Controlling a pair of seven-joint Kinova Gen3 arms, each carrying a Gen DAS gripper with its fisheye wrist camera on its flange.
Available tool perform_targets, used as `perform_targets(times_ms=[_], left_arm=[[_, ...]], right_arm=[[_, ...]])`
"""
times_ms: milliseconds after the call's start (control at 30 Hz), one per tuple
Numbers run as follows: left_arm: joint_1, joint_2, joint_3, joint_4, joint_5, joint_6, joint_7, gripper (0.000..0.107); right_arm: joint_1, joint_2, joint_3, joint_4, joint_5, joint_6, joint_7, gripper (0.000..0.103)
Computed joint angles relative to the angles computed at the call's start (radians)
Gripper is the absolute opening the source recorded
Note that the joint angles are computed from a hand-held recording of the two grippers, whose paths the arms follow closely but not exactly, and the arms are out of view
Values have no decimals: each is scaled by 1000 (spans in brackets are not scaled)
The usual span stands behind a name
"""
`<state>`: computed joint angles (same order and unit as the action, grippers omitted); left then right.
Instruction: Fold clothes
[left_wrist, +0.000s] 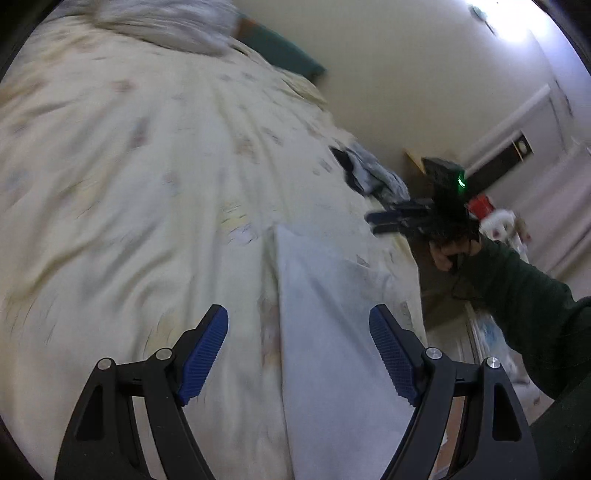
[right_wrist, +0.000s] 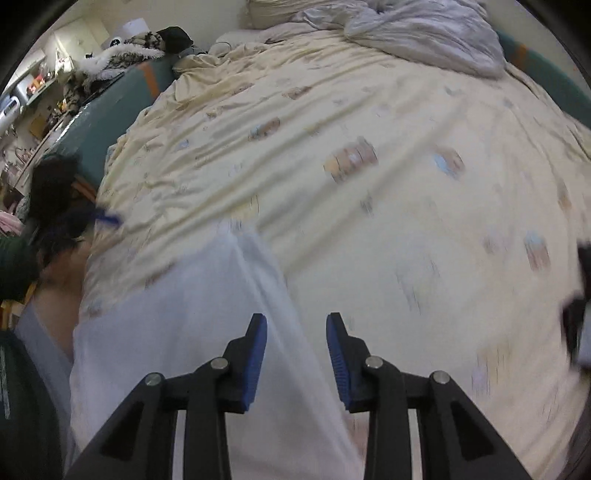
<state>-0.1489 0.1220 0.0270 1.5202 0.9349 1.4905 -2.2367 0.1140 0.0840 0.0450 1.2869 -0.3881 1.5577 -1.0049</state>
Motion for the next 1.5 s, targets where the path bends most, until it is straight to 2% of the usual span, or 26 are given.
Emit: perform_targets(times_ms=[167, 333, 400, 433, 567, 667, 700, 867, 1067, 1200, 1233, 1267, 1500], left_arm=[[99, 168, 84, -156, -97, -57, 58, 81], [157, 220, 135, -240, -155, -102, 91, 80], [175, 247, 149, -280, -177, -97, 121, 59], [182, 264, 156, -302, -187, -85, 136, 55], [221, 270, 163, -326, -260, -111, 164, 55], [236, 249, 159, -310, -301, -151, 177, 12], [237, 244, 161, -307, -310, -155, 174, 8], [243, 193, 166, -269, -320, -209, 135, 5], [173, 119, 173, -195, -153, -234, -55, 5], [165, 105, 155, -191, -108, -223, -97, 5], [163, 101, 153, -188, -96, -222, -113, 5], [166, 99, 150, -187, -93, -226, -119, 5], [188, 130, 136, -209, -125, -277, -38, 5]], right_arm=[[29, -61, 30, 137, 5, -36, 64, 34], [34, -77, 46, 227, -45, -100, 123, 34], [36, -71, 50, 239, -71, -120, 147, 34], [36, -67, 50, 241, -79, -126, 152, 34], [39, -60, 46, 258, -102, -141, 187, 34], [35, -50, 40, 265, -93, -148, 198, 34], [36, -43, 40, 266, -100, -144, 203, 34], [30, -6, 20, 254, -97, -117, 224, 34], [30, 27, 10, 223, -90, -83, 196, 34], [30, 17, -1, 196, -92, -35, 231, 33], [28, 18, -3, 188, -93, -15, 237, 15], [27, 14, -4, 185, -91, -9, 246, 3], [42, -1, 21, 143, -118, -15, 235, 3]])
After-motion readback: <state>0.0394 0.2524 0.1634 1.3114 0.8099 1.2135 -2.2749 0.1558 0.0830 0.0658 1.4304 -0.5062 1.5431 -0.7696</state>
